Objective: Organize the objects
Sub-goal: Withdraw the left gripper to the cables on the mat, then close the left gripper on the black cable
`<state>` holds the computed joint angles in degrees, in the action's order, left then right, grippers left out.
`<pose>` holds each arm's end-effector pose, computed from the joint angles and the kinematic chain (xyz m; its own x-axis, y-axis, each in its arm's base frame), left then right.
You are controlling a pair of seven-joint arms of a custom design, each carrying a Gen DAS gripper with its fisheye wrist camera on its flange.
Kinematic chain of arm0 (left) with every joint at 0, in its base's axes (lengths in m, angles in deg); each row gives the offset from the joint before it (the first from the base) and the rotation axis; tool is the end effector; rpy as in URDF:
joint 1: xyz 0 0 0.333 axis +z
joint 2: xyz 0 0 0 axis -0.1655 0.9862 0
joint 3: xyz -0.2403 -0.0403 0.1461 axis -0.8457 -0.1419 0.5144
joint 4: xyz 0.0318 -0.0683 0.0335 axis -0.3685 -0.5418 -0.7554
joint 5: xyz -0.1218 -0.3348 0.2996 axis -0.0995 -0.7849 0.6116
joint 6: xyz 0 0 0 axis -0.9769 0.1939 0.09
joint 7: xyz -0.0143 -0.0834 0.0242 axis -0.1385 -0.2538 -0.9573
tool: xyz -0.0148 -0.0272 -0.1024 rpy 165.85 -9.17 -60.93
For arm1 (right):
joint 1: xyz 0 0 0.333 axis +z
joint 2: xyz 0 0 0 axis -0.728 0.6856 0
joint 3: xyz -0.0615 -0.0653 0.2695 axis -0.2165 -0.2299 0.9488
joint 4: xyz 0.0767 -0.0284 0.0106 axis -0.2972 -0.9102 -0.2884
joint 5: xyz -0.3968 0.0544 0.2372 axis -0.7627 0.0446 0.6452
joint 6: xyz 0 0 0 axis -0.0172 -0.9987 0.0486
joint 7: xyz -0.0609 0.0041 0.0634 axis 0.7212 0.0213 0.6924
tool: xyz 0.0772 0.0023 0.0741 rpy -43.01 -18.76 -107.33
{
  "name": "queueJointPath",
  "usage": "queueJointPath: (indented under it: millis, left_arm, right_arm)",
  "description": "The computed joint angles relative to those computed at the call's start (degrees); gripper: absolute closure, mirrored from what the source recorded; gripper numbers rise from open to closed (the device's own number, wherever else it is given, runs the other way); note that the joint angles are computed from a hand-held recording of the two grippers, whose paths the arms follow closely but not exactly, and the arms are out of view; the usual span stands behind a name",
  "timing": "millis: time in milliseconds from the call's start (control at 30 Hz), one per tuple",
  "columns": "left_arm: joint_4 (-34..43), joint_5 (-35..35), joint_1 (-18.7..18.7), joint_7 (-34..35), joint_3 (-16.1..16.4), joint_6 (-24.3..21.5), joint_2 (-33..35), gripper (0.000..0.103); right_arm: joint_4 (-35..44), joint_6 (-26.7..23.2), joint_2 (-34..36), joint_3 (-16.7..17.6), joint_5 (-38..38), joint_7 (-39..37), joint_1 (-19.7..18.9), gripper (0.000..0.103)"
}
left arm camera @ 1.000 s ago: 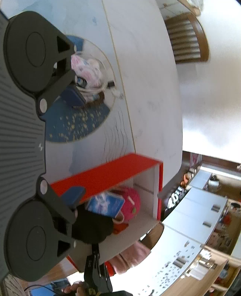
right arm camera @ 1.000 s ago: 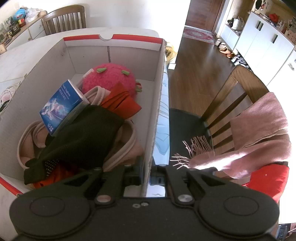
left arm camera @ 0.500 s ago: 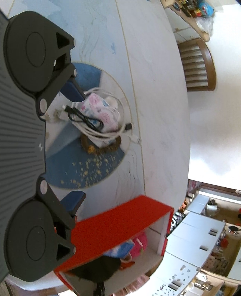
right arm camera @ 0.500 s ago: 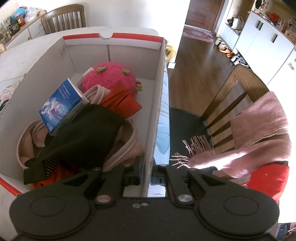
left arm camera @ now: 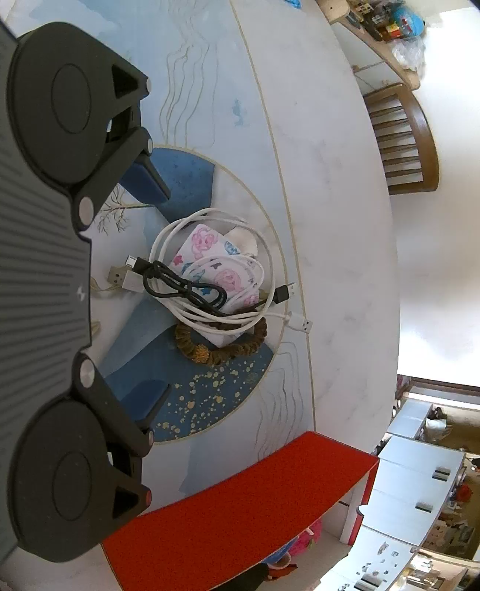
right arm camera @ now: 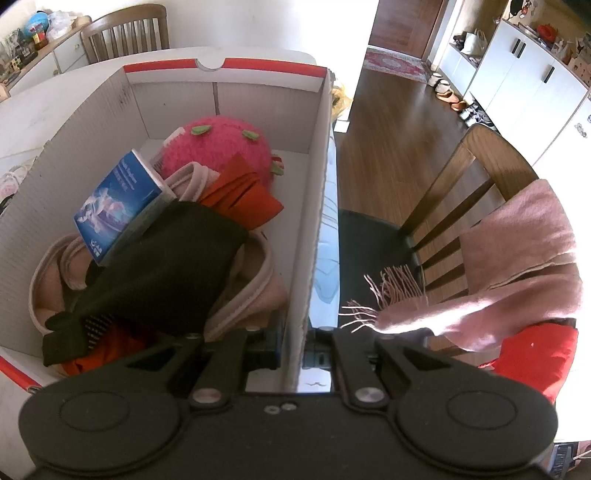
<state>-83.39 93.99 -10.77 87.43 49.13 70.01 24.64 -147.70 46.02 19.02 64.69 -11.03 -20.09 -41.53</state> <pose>0.4857 -0.1193 0.4928 0.3196 -0.9474 0.0162 -0.7787 -0.2723 -0.5652 0.6659 0.0523 0.4837 0.6211 -0.7815 0.0594 -0.6940 -0.5837 -0.4216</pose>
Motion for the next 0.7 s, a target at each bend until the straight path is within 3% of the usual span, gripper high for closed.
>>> queueJointPath:
  millis: [100,233,433,600,633,700]
  left_arm:
    - [0.11,-0.15,-0.01,0.03,0.14,0.02,0.59,0.011]
    - [0.30,-0.63,-0.27,0.49,0.47,-0.04,1.11,0.038]
    - [1.59,0.25,-0.03,0.71,-0.09,-2.12,2.66,0.062]
    - [2.08,0.89,0.19,-0.28,0.03,-2.74,3.27,0.073]
    - [2.18,0.98,0.18,-0.36,0.03,-2.89,3.35,0.080]
    - [2.22,0.95,0.02,-0.11,0.27,-2.98,3.34,0.082]
  right_arm:
    - [0.03,-0.05,0.08,0.02,-0.18,0.14,0.00,0.096]
    - [-0.01,-0.02,0.08,0.03,-0.20,0.18,0.00,0.096]
    - [-0.04,0.00,0.06,0.03,-0.18,0.15,0.01,0.096]
    - [-0.05,0.02,0.04,0.04,-0.19,0.18,0.01,0.096]
    - [-0.05,0.02,0.04,0.04,-0.19,0.18,0.02,0.096]
    - [-0.11,0.05,0.03,0.04,-0.15,0.16,0.02,0.096]
